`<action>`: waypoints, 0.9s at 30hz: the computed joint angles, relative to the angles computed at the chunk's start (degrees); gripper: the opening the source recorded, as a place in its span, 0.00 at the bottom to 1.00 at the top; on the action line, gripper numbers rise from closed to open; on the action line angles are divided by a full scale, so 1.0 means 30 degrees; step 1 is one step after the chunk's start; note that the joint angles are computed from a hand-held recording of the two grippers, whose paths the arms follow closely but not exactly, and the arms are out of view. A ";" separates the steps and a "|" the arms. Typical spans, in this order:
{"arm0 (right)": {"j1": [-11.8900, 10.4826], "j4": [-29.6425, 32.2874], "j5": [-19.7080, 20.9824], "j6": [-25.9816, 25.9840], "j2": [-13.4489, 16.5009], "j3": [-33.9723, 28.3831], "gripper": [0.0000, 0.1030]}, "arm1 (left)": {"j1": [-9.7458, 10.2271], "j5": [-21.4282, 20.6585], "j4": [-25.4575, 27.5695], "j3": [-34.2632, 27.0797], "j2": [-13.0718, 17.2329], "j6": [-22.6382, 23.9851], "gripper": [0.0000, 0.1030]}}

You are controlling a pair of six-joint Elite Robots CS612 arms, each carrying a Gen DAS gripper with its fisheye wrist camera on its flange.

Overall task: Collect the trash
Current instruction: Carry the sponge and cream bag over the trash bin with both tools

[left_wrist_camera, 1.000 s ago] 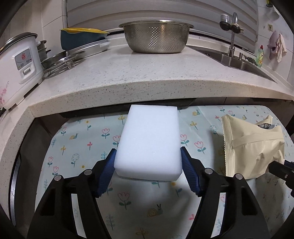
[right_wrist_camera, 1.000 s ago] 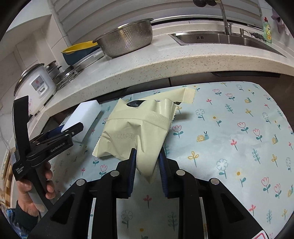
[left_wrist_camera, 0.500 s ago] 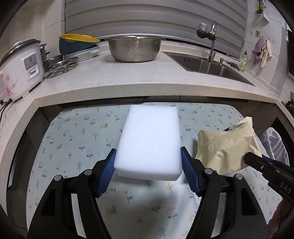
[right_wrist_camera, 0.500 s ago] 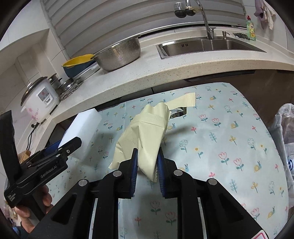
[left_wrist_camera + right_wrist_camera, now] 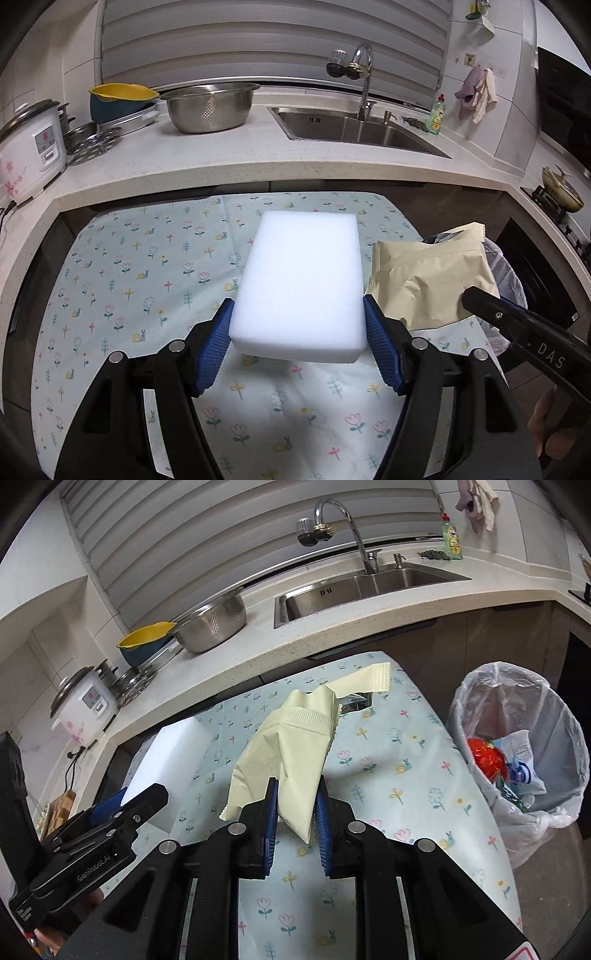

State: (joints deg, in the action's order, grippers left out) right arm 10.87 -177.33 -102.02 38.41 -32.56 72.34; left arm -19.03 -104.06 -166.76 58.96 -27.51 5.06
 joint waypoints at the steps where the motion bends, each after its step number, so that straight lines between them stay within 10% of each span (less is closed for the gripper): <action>1: -0.0033 -0.0281 -0.0114 0.0106 -0.0230 0.0451 0.17 | -0.0107 -0.0048 -0.0193 0.0382 -0.0213 0.0026 0.63; 27: -0.1365 -0.4784 -0.1843 0.2549 -0.3453 0.7830 0.17 | -0.2406 -0.0944 -0.1196 0.3965 -0.2119 0.1222 0.64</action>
State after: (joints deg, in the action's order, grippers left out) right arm 6.78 -191.69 -107.55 46.06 -42.92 95.83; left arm -26.24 -106.89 -170.35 70.86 -33.87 8.72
